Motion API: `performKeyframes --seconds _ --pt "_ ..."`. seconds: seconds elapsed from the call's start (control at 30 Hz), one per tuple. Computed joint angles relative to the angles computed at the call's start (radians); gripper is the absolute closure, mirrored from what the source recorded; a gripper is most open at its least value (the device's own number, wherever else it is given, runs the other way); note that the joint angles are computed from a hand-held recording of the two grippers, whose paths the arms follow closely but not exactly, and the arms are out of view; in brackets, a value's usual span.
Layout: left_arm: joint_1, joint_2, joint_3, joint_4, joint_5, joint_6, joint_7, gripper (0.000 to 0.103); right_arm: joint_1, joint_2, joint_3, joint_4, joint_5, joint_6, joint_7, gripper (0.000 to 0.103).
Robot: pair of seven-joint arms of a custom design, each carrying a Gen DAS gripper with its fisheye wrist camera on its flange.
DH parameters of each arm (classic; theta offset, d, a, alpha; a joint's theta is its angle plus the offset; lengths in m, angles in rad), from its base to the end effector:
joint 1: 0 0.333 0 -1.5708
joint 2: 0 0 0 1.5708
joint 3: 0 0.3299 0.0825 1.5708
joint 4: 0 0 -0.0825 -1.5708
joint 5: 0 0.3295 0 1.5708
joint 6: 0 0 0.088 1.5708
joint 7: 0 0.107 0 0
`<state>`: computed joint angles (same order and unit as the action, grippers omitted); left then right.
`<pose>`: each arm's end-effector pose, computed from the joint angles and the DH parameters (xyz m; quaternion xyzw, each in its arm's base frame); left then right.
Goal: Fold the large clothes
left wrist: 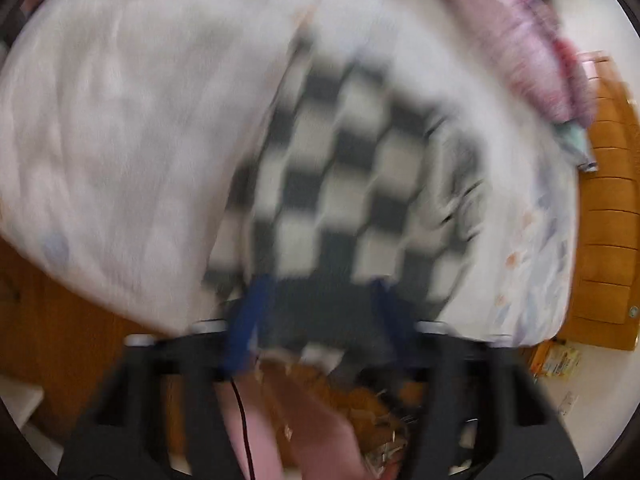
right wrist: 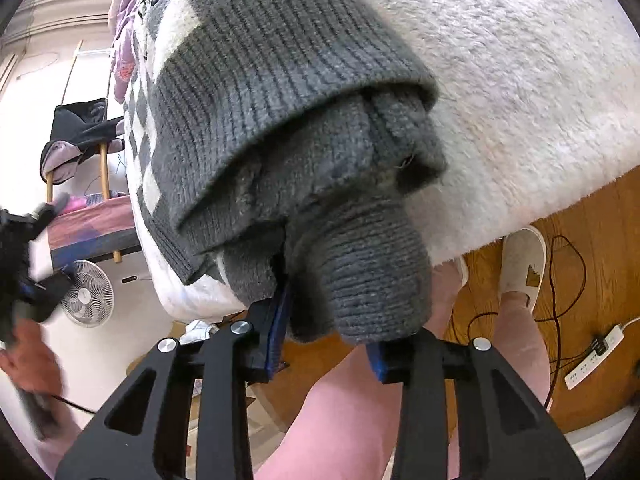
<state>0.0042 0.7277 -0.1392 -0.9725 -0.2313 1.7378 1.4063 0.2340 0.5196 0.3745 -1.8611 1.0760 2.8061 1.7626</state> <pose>0.7057 -0.0793 0.4673 0.7320 -0.6620 0.1133 0.1147 0.5542 0.2997 0.3295 -0.4134 0.8269 0.2592 0.2795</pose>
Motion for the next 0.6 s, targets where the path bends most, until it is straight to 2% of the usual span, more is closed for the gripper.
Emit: performKeyframes --seconds 0.13,0.2,0.3,0.33,0.37,0.47,0.6 --pt "0.043 -0.018 -0.008 -0.197 -0.081 0.051 -0.007 0.035 0.009 0.001 0.008 0.005 0.015 -0.012 0.036 0.067" --pt "0.059 -0.003 -0.011 -0.243 -0.125 0.069 -0.024 0.039 0.01 -0.007 0.004 -0.006 0.019 -0.019 0.049 0.064" --pt "0.075 -0.007 -0.019 -0.313 -0.175 0.143 -0.001 0.071 0.022 -0.012 -0.018 -0.001 -0.013 -0.039 0.085 0.061" --pt "0.069 -0.016 -0.015 -0.318 -0.169 0.157 0.0 0.076 0.022 -0.012 -0.022 0.002 -0.024 -0.05 0.095 0.061" --pt "0.061 -0.022 -0.01 -0.315 -0.155 0.157 -0.001 0.082 0.021 -0.018 -0.022 0.002 -0.026 -0.052 0.1 0.061" --pt "0.021 -0.042 0.004 -0.269 -0.071 0.118 0.012 0.084 0.013 -0.033 -0.005 -0.006 0.023 -0.017 0.067 0.061" --pt "-0.001 -0.049 0.011 -0.196 -0.033 0.042 -0.03 0.085 0.028 -0.06 -0.015 -0.023 0.032 0.012 0.084 0.061"
